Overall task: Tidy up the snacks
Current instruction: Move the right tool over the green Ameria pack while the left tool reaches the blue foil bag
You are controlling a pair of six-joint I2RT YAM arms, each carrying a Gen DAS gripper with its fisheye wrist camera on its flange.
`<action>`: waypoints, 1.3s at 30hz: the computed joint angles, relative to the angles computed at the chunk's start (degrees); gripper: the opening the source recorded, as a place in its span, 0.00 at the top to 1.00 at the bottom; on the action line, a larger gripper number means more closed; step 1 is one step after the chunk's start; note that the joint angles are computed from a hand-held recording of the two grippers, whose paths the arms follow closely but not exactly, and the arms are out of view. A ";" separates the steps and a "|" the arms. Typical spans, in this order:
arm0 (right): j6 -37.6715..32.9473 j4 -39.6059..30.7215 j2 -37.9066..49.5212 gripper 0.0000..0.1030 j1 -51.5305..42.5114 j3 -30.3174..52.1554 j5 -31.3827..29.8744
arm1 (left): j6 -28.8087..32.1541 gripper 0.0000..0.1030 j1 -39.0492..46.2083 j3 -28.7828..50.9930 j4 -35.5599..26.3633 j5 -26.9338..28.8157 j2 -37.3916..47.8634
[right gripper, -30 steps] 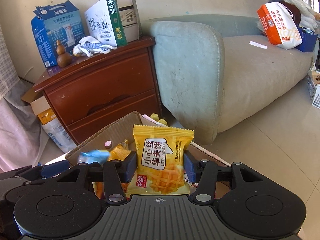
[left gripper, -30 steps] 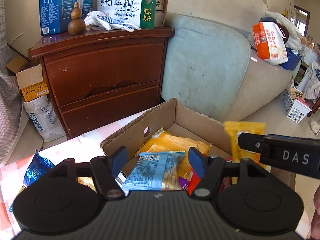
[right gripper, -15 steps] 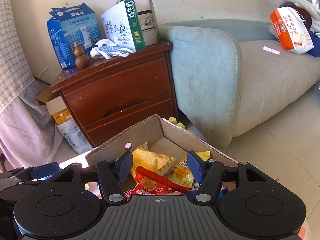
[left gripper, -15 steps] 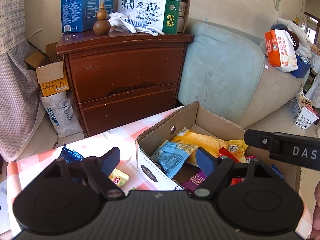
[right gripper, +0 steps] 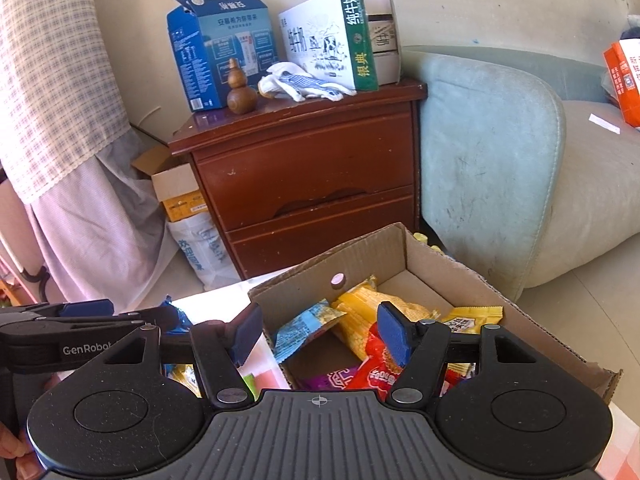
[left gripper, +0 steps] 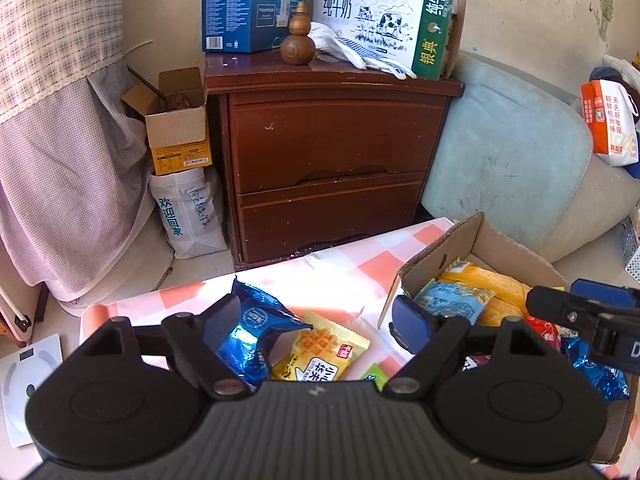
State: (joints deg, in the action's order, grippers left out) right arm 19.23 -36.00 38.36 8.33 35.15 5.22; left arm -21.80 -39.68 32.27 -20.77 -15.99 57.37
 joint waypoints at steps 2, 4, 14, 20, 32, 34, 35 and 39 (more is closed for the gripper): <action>0.40 0.36 0.43 0.38 2.91 -0.03 0.93 | 0.39 0.20 3.29 -0.31 -0.37 1.76 -0.51; 0.78 0.70 0.95 0.38 5.36 0.00 1.47 | 0.88 0.19 6.09 -0.57 -0.34 3.08 -0.56; 2.68 3.95 5.21 0.38 13.91 -0.59 -0.26 | 2.39 0.19 14.59 -1.98 7.69 5.27 8.85; 4.12 6.15 9.26 0.38 18.57 -1.81 -1.62 | 2.97 0.19 17.22 -3.20 15.73 8.39 14.74; 7.08 12.21 21.08 0.38 24.88 -2.98 1.49 | 6.54 0.26 17.57 -5.30 22.90 11.76 21.45; 7.93 12.92 23.20 0.38 26.28 -3.05 3.92 | 7.72 0.32 17.69 -5.84 22.95 12.07 21.35; 8.23 12.89 24.11 0.38 26.49 -2.88 4.35 | 8.46 0.33 17.77 -6.17 22.79 12.17 21.10; 8.58 13.18 26.58 0.38 27.23 -2.68 5.86 | 11.18 0.34 18.01 -7.39 21.91 11.97 19.26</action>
State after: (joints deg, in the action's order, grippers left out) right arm 27.81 -22.81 64.94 35.56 32.46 11.07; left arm -10.62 -21.67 24.88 1.14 -4.02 76.63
